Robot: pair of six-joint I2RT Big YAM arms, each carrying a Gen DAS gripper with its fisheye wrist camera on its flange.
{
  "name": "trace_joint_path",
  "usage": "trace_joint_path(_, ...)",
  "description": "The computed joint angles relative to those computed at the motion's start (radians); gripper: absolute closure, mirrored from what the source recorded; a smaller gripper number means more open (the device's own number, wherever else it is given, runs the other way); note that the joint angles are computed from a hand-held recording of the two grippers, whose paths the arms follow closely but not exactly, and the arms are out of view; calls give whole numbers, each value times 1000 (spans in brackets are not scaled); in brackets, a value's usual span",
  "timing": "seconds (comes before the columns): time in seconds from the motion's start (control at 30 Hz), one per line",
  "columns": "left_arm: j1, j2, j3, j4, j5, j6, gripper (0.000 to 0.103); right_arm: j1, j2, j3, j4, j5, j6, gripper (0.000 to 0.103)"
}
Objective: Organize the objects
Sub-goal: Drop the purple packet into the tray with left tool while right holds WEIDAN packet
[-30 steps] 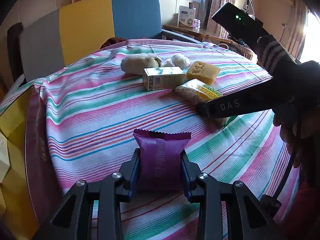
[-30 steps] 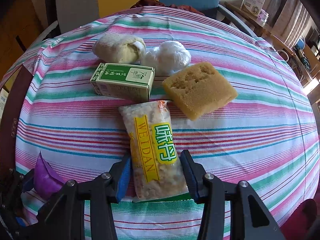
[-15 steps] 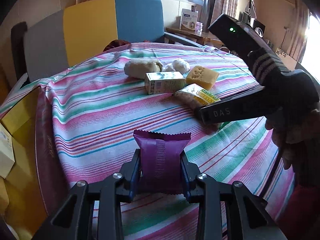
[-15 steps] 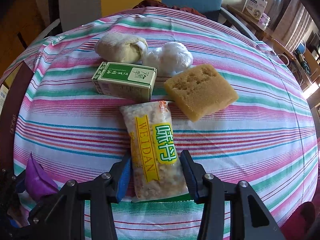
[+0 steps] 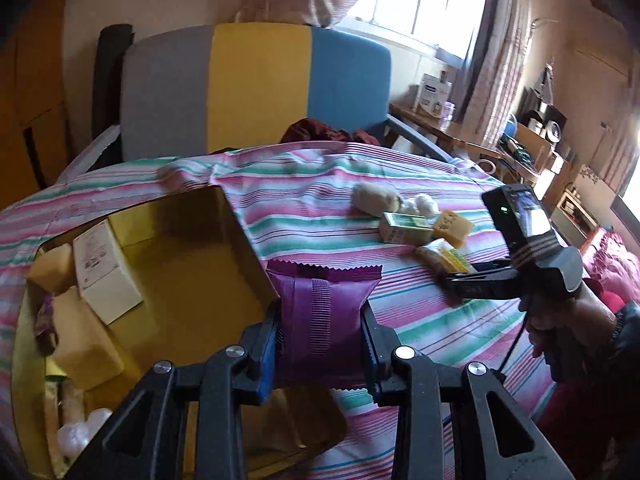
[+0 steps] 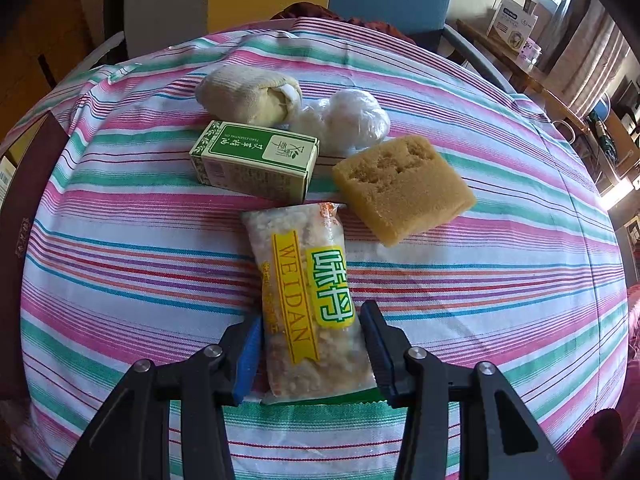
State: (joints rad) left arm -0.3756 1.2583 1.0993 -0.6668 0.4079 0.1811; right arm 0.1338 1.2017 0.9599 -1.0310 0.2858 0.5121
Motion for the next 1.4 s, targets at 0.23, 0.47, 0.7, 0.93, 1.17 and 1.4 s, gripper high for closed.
trace_joint_path(0.23, 179, 61, 40, -31, -25, -39, 68, 29, -3, 1, -18, 23, 17, 56)
trace_joint_path(0.47, 315, 121, 88, -28, -97, -62, 68, 39, -7, 2, -30, 35, 15, 56)
trace_joint_path(0.7, 333, 161, 96, -16, -150, -63, 67, 20, -12, -7, -21, 28, -6, 56)
trace_joint_path(0.93, 340, 155, 86, 3, -173, -69, 57, 29, -11, -5, -27, 34, 0, 56)
trace_joint_path(1.17, 350, 100, 51, 29, -160, -58, 56, 33, -5, 0, -34, 51, -5, 57)
trace_joint_path(1.4, 346, 12, -15, 48, -146, 14, 52, 59, -11, 15, -39, 21, 9, 57)
